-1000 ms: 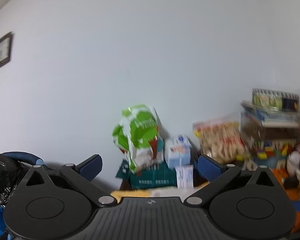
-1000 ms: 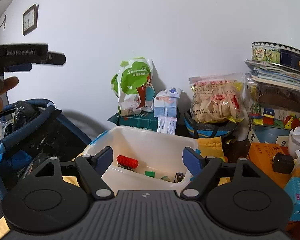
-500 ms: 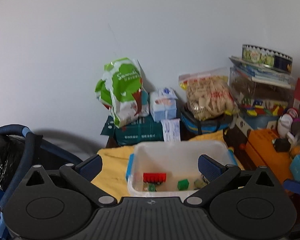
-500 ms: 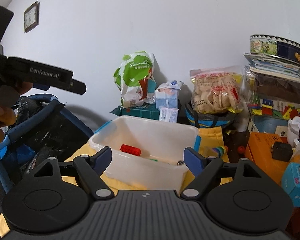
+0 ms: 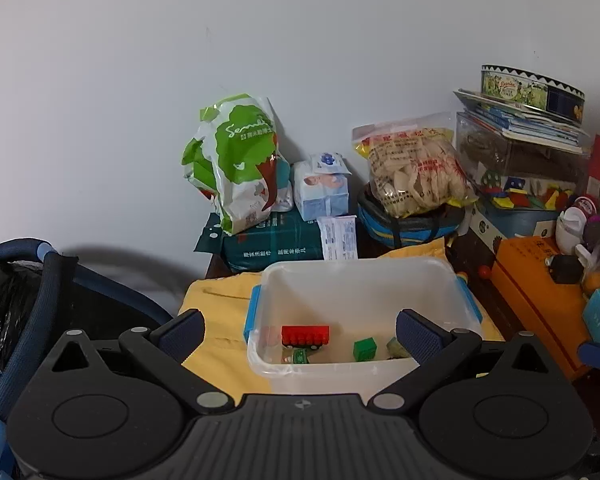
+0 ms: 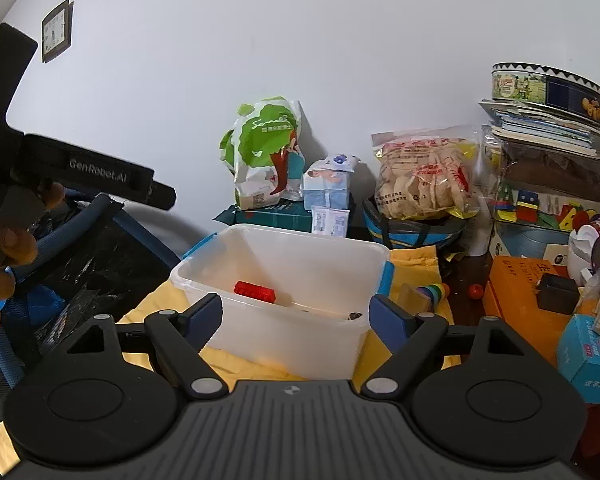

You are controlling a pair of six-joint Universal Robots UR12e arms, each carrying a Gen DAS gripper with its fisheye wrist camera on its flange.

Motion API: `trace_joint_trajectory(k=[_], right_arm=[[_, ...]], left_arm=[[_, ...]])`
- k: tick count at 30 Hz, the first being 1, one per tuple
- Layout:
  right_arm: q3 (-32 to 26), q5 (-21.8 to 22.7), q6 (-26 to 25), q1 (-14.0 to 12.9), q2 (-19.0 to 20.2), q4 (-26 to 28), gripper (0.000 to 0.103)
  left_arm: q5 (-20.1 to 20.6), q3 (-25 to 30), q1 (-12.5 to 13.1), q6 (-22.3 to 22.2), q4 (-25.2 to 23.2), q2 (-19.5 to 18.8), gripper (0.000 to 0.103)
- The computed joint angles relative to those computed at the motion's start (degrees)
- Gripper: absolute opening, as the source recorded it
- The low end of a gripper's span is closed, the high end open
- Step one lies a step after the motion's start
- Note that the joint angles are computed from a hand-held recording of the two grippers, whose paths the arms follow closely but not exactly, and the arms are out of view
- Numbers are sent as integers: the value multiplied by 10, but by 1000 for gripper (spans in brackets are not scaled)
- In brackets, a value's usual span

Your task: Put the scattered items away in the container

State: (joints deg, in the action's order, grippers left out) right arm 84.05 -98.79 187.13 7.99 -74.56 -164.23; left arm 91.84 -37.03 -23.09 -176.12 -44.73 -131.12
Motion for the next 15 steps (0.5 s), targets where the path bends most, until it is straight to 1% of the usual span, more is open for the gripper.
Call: trace_joint_trajectory(k=[3, 5, 7, 10, 15], right_arm=[[-10, -5, -5, 2, 6, 0, 86], [-16, -13, -5, 4, 10, -2, 94], [-22, -20, -6, 6, 15, -6, 98], [-33, -28, -3, 7, 20, -3, 103], [-47, -35, -11, 5, 27, -3, 103]], left_arm=[[-2, -4, 1, 0, 1, 2, 103], [0, -2, 2, 0, -1, 1, 103], [0, 6, 3, -5, -10, -3, 103], [-3, 24, 4, -7, -38, -10, 103], [10, 41, 2, -2, -47, -19, 103]])
